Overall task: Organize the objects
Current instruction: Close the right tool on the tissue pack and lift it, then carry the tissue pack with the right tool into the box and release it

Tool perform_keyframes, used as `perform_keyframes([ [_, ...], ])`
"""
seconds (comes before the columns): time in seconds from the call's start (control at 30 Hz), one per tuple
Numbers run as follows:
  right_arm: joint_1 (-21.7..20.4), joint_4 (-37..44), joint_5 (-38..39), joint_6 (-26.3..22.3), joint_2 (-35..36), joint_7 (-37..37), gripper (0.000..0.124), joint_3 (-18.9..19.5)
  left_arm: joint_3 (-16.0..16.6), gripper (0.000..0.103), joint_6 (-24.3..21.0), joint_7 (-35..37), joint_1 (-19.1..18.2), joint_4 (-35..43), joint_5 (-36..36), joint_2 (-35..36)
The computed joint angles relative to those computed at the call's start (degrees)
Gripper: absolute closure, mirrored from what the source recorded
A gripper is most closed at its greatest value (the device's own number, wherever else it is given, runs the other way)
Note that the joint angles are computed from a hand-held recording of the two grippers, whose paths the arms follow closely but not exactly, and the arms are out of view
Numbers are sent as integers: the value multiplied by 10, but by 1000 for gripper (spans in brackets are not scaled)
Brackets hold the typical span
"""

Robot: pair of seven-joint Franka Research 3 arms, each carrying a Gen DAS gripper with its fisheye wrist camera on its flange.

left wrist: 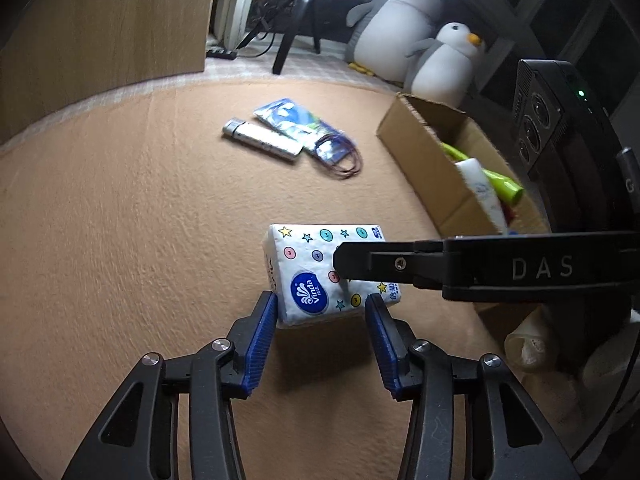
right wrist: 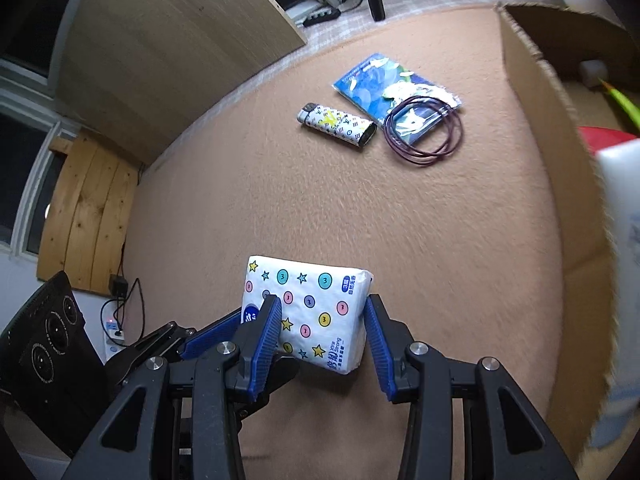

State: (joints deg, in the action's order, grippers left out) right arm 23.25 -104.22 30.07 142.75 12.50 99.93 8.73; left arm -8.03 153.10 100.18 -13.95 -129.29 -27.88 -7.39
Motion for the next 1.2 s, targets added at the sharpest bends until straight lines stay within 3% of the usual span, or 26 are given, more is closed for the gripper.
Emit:
perform_keyframes([
  [0.27, 2, -57, -15, 35, -72, 0, 84, -6, -3, 54, 5, -6, -23, 14, -5, -26],
  [0.6, -18, -147, -17, 64, -169, 12, 84, -24, -22, 54, 2, 18, -55, 77, -18, 6],
  [1.2, -85, -269, -48, 73, -284, 49, 84, -59, -111, 54, -18, 20, -64, 232, 21, 151],
])
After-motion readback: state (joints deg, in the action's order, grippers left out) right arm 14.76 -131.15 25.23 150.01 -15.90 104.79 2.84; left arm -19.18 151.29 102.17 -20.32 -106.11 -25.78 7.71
